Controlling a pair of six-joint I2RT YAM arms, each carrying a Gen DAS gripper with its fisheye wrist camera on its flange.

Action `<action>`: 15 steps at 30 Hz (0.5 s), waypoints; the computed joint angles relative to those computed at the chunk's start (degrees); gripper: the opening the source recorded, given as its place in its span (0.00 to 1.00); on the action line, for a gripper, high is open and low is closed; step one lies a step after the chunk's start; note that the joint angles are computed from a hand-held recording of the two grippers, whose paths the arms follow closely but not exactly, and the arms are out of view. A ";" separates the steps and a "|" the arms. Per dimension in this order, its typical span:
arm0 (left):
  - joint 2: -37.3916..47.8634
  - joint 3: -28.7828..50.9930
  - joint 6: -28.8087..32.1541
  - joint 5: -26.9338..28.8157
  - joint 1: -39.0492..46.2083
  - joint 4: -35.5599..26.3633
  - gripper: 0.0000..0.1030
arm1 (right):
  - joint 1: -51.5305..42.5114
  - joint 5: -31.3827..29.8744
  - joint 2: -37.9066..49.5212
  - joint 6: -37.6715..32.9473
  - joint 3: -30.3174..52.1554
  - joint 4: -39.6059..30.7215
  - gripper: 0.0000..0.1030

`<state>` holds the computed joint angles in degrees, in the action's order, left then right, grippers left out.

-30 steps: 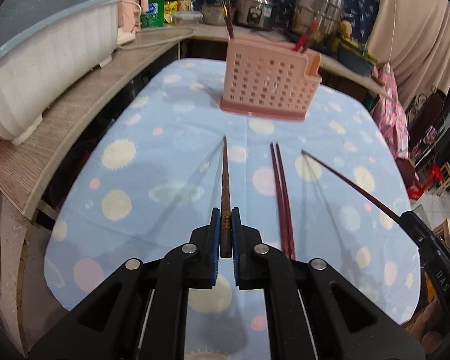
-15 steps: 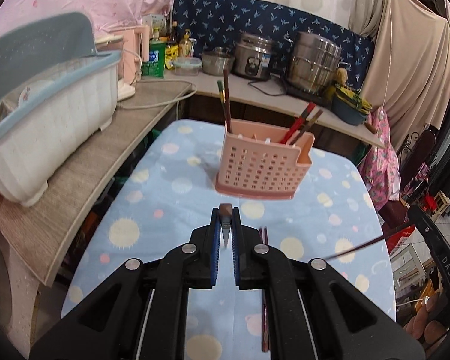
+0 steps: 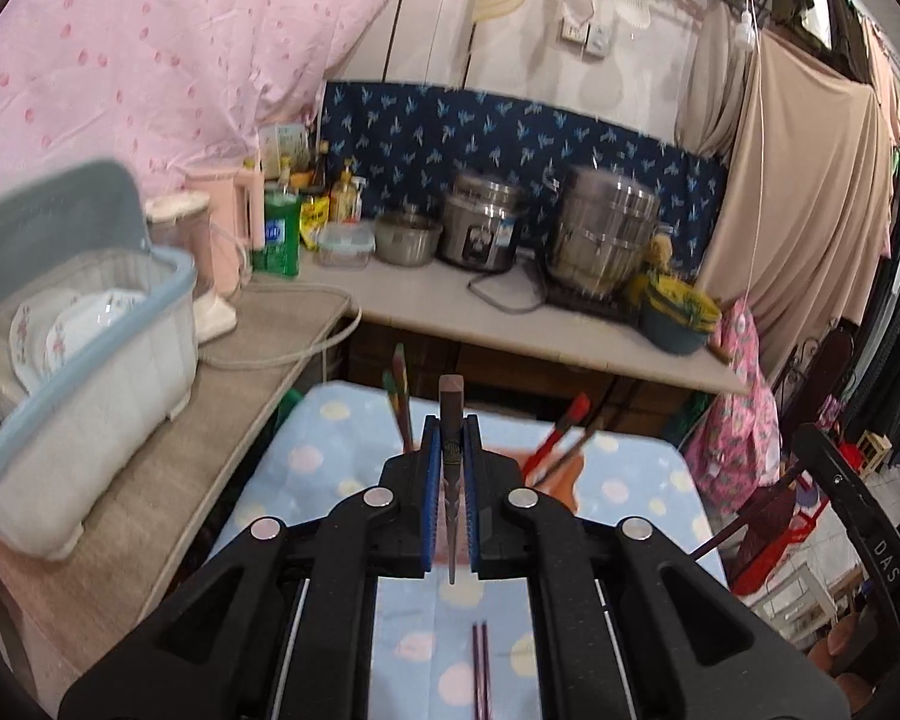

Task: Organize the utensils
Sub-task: 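Lift both chopsticks and carry them over the pink holder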

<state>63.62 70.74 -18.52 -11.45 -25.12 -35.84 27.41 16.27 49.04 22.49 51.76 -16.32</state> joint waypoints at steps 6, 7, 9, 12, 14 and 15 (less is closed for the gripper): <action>7.45 9.15 0.87 -1.69 1.56 3.82 0.07 | -5.10 -4.06 11.35 -2.12 10.41 6.83 0.07; 8.68 10.13 1.14 -2.09 1.72 4.54 0.07 | -5.78 -4.59 13.32 -2.28 11.96 7.65 0.07; 10.93 11.32 1.38 -2.42 2.13 5.73 0.07 | -6.68 -5.40 16.60 -2.11 14.28 8.66 0.07; 14.08 12.05 1.46 -1.58 3.26 6.87 0.07 | -8.03 -7.09 21.25 -1.71 16.11 10.32 0.07; 15.66 11.60 1.30 -1.22 3.66 7.36 0.07 | -8.45 -7.61 24.31 -1.87 16.86 10.98 0.07; 16.47 11.20 1.09 -0.76 3.95 7.53 0.07 | -8.69 -7.93 25.33 -1.92 16.85 11.19 0.07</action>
<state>80.09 81.94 -17.43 -12.22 -21.17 -28.30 18.73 8.33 74.38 20.57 68.62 -5.13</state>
